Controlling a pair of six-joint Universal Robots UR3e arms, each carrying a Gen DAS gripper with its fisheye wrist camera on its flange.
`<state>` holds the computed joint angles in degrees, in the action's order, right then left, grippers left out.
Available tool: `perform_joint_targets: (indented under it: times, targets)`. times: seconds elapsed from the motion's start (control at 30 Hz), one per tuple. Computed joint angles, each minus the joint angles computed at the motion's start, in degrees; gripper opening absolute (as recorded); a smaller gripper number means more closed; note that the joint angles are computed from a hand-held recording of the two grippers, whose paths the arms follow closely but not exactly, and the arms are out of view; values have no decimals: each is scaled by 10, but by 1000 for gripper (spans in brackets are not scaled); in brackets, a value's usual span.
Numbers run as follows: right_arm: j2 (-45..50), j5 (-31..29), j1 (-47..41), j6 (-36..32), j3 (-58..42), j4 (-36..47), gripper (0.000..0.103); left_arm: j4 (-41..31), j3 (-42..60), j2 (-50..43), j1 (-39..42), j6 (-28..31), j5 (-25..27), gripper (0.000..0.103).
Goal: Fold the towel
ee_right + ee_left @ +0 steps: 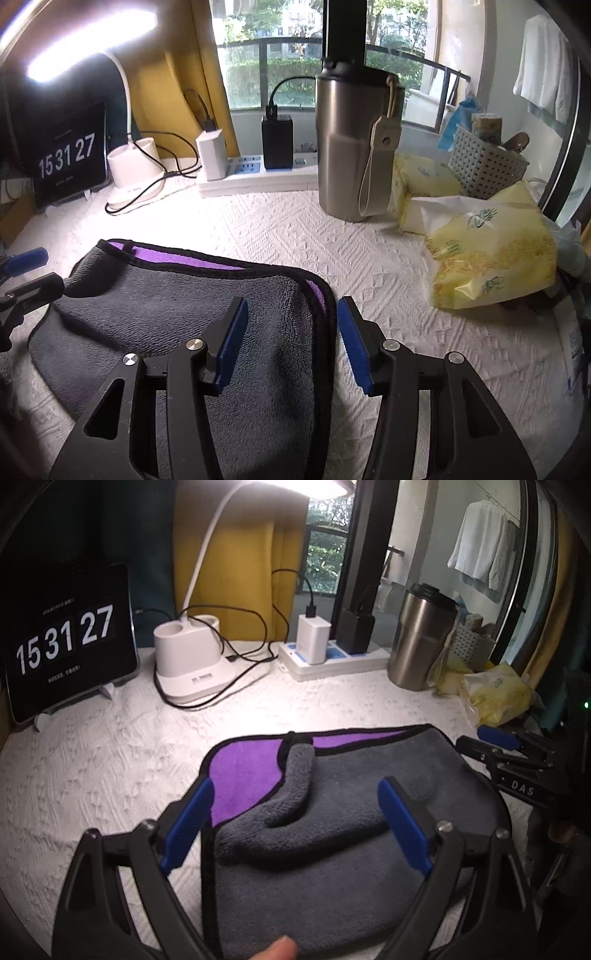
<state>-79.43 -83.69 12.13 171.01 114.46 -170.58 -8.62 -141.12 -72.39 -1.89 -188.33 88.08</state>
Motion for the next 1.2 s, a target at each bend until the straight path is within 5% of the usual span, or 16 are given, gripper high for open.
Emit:
perform_joint_targets:
  times: [0.43, 0.9, 1.2]
  targets:
    - [-166, 42, -32, -3, 102, 3, 53, -31, -8, 90, -87, -47, 75, 91]
    - [-361, 97, -78, -24, 224, -3, 53, 52, -28, 94, -252, -87, 255, 91]
    - [-588, 184, -175, -50, 307, 67, 53, 128, -49, 71, -350, -130, 372, 91]
